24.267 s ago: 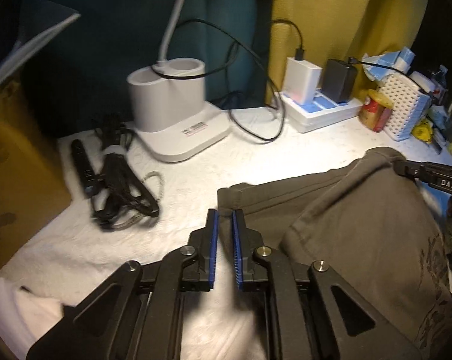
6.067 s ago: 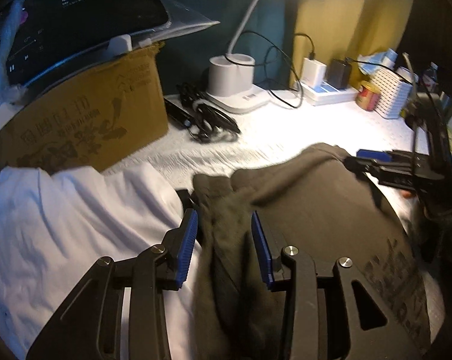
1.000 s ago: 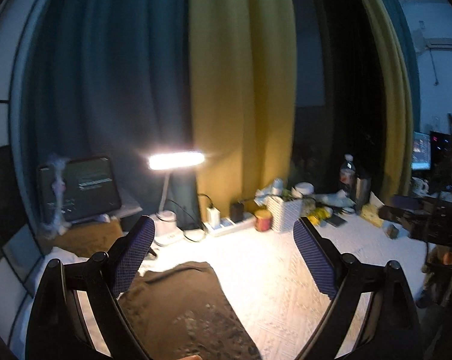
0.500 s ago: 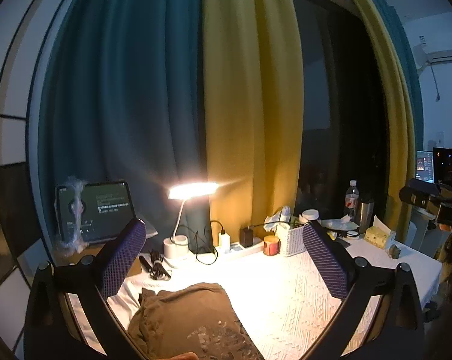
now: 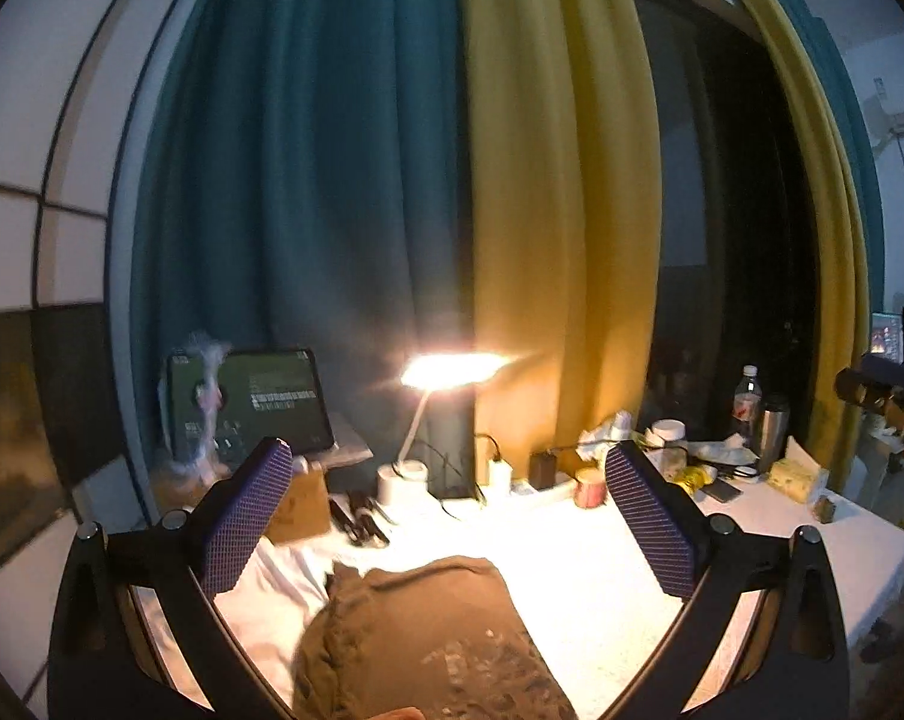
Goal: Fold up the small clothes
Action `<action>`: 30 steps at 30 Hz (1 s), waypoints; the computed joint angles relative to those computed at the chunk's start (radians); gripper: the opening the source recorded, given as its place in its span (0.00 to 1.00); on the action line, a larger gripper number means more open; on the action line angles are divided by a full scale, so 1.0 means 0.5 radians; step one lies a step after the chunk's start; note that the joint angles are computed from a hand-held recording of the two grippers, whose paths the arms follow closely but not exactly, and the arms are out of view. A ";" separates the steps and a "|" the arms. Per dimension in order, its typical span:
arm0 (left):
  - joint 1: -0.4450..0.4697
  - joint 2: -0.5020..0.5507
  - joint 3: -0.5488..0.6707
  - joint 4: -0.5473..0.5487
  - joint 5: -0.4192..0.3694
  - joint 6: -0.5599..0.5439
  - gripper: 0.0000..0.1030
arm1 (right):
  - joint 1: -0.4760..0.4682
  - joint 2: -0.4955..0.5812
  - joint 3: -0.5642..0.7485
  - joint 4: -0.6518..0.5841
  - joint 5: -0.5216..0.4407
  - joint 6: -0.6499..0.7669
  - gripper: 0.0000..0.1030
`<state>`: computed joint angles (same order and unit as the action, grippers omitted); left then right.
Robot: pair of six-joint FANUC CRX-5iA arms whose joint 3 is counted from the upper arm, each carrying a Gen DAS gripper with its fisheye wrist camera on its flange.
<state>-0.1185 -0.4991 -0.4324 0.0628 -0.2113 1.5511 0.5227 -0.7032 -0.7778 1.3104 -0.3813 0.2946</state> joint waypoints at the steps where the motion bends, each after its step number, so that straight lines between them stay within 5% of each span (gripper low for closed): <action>1: 0.008 -0.003 -0.033 0.091 0.018 -0.073 1.00 | 0.011 0.009 0.000 -0.021 -0.005 0.010 0.82; 5: -0.005 0.015 0.027 -0.093 -0.066 0.114 1.00 | 0.058 0.036 0.008 -0.125 -0.050 0.086 0.82; 13: -0.012 0.047 0.023 -0.010 -0.084 0.006 1.00 | 0.044 0.051 0.004 -0.162 -0.056 0.098 0.82; 16: -0.052 0.081 0.112 -0.250 -0.162 0.214 1.00 | 0.042 0.052 0.005 -0.175 -0.056 0.108 0.82; 30: -0.050 0.096 0.092 -0.169 -0.137 0.152 1.00 | 0.045 0.079 0.000 -0.178 -0.092 0.083 0.82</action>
<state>-0.1435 -0.4510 -0.3864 -0.0218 -0.2797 1.6271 0.5451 -0.6639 -0.7778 1.2212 -0.4272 0.3359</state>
